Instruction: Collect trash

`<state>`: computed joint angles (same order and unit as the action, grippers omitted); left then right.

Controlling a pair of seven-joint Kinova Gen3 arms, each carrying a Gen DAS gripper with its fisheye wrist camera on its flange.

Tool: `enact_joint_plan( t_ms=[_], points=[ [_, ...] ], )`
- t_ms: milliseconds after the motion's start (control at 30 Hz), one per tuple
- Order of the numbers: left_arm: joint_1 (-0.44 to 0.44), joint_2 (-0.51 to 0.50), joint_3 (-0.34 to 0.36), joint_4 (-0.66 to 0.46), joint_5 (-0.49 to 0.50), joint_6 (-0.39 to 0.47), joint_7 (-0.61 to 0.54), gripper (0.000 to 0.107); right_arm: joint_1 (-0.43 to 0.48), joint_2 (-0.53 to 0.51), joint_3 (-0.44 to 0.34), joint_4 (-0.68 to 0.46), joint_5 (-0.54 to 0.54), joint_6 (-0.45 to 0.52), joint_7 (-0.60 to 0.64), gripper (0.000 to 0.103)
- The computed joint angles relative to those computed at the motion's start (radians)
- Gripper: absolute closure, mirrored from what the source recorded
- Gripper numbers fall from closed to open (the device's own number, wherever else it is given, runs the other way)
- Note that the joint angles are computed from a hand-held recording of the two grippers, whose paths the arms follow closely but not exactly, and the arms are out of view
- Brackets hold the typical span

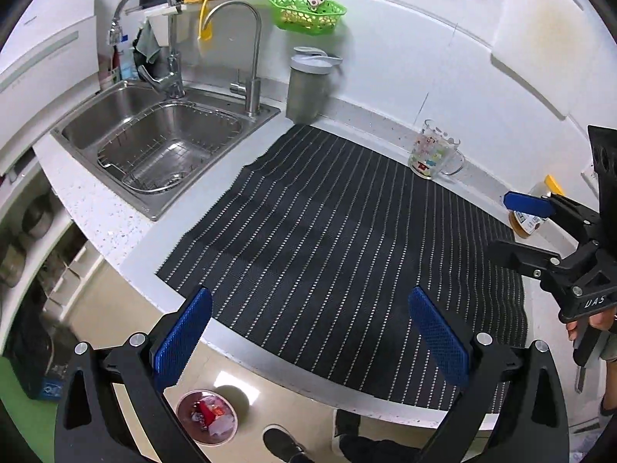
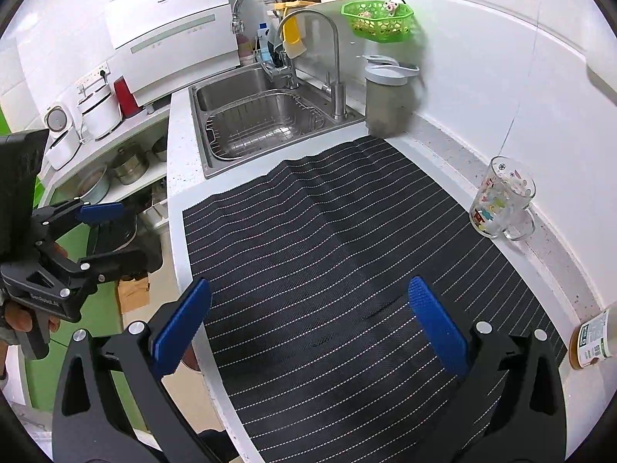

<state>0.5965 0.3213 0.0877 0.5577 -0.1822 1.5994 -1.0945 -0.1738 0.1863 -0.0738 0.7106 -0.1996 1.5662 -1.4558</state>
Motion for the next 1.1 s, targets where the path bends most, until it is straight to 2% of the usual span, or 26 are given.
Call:
enact_joint_plan(
  t_ms=[100,433,700,1100],
  points=[
    [-0.024,0.000,0.007,0.007,0.034,-0.012,0.008,0.010,0.001,0.004,-0.001,-0.005,-0.002,0.004,0.005,0.003],
    [0.073,0.071,-0.047,-0.112,-0.084,0.100,-0.026,0.010,-0.001,0.023,-0.002,-0.024,-0.005,0.013,0.007,0.003],
    [0.047,0.046,-0.040,-0.069,-0.053,0.053,-0.013,0.010,-0.005,0.034,-0.003,-0.044,-0.001,0.020,0.004,0.003],
    [0.055,0.052,-0.042,-0.089,-0.070,0.068,-0.028,0.010,-0.015,0.046,-0.004,-0.069,0.007,0.029,0.002,0.003]
  ],
)
